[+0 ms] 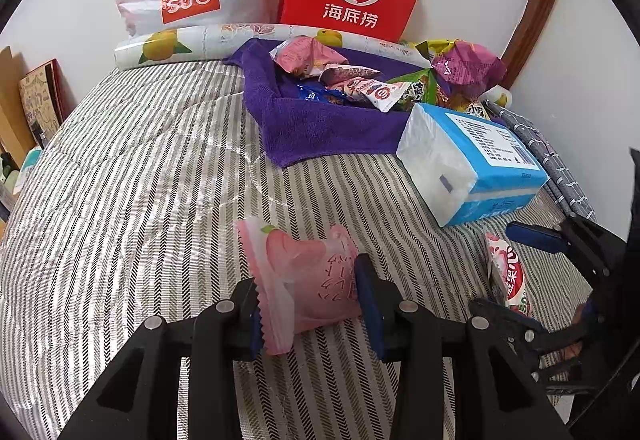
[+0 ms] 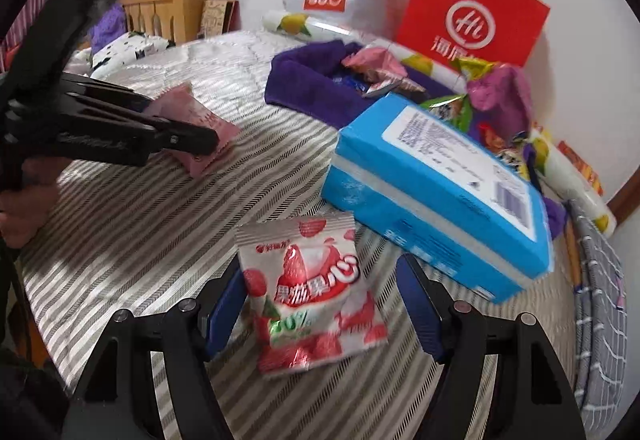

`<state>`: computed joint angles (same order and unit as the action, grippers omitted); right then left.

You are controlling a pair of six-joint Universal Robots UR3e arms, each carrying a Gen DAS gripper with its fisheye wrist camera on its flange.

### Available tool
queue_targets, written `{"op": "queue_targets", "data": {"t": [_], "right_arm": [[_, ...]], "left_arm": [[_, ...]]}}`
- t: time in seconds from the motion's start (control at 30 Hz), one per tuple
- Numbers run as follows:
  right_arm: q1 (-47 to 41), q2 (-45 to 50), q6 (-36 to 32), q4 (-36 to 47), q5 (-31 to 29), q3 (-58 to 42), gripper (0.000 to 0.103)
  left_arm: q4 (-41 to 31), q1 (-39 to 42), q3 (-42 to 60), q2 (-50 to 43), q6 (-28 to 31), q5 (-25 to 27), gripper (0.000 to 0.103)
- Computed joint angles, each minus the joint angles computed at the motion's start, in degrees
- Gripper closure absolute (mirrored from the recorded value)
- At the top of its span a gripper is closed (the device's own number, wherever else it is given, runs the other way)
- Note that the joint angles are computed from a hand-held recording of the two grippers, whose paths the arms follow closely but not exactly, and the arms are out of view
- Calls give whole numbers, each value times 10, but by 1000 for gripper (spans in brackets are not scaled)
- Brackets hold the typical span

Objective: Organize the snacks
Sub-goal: 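Close the right tool on the strawberry candy bag and lift it, then carry the strawberry bag in the right tool while the left tool carries the pink packet over the towel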

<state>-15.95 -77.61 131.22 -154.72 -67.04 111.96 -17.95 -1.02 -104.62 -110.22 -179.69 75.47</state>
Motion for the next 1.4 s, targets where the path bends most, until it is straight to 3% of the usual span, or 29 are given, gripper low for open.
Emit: {"op": "queue_targets", "data": {"t": [0.03,0.1,0.13,0.27,0.6,0.87,1.1,1.4], "right_arm": [[-2,5,3,21,8,-14,30],[-12,18,10,87,30,-51,44],[-23,22,13,127,49,-67,45],[-41,1,30,92,59,-28,57],[-124,-73,67,85,100,40,58],[-178,-124,81,115,148,18,58],[-147,-48,170,85,124,-112,58],[-87,139,275,130,61,-406,58]], "left_arm": [[0,0,0,0,0,-1,66],[0,0,0,0,-1,0,66],[1,0,-1,0,0,0,66],[1,2,-2,1,1,-4,67],[2,4,-10,11,7,-5,69],[-62,19,22,32,-8,-44,69],[-138,11,141,19,-21,-41,69],[-262,-12,455,-135,-54,-11,69]]}}
